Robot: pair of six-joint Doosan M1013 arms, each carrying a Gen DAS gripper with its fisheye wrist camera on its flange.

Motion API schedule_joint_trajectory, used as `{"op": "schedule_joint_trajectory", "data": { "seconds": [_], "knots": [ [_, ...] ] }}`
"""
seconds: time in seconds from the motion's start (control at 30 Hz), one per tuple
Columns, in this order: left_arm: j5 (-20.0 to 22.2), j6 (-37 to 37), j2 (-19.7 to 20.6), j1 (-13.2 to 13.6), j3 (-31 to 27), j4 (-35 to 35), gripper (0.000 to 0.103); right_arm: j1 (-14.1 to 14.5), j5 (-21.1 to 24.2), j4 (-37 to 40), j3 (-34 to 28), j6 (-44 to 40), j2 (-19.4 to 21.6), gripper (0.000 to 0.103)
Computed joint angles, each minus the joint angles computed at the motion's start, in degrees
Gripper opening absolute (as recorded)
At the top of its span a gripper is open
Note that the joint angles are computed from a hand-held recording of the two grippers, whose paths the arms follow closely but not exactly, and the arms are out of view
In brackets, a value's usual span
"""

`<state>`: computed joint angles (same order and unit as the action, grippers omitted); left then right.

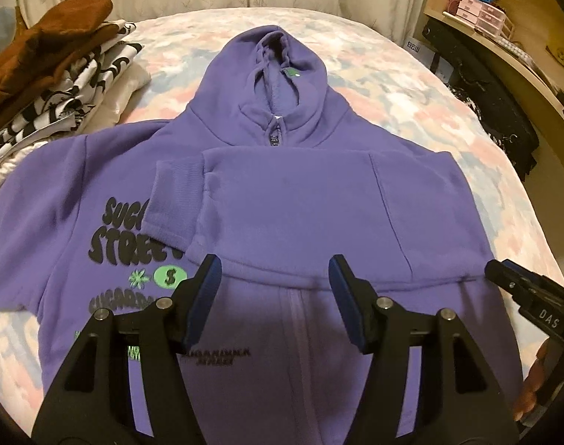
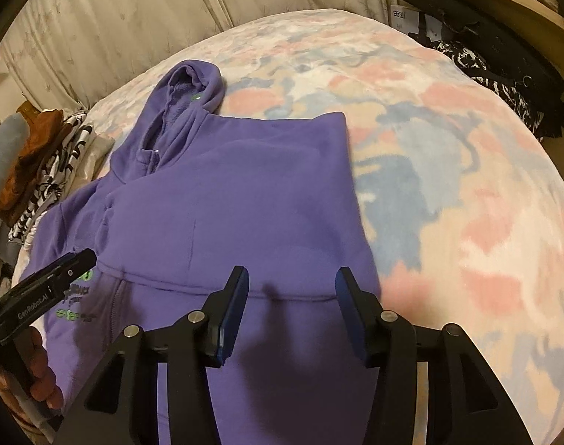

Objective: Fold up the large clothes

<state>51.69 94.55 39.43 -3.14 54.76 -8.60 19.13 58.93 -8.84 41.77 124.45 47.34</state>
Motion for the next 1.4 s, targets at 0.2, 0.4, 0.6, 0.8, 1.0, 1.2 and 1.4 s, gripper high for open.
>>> {"op": "schedule_joint_trajectory", "data": {
  "seconds": [0.2, 0.4, 0.6, 0.8, 1.0, 1.2, 1.4],
  "knots": [
    [-0.4, -2.0, -3.3, -0.3, 4.8, 3.0, 0.057, 0.6, -3.8, 2.7, 7.1, 1.2, -3.6, 0.049],
    [-1.7, -4.5, -8.6, -0.5, 12.4, 8.4, 0.057, 1.9, -6.5, 5.7, 15.0, 0.3, -7.8, 0.05],
    [-3.5, -4.3, -14.2, 0.8, 18.9, 8.9, 0.057, 4.5, -9.0, 5.0, 20.8, -0.5, -12.2, 0.052],
    [-5.5, -3.5, -18.8, 3.1, 22.9, 7.7, 0.057, 8.3, -11.7, 0.6, 21.7, 0.4, -14.9, 0.064],
    [-6.9, -4.0, -22.0, 6.2, 25.8, 7.2, 0.058, 12.8, -11.8, -4.7, 18.5, 0.1, -15.0, 0.066],
    [-7.0, -3.1, -23.5, 9.9, 27.2, 5.2, 0.058, 17.1, -9.9, -7.8, 12.7, -1.3, -12.6, 0.068],
    [-7.3, -2.8, -23.9, 13.3, 27.2, 3.0, 0.058, 20.2, -7.9, -9.4, 6.7, -2.9, -9.4, 0.069]
  ]
}}
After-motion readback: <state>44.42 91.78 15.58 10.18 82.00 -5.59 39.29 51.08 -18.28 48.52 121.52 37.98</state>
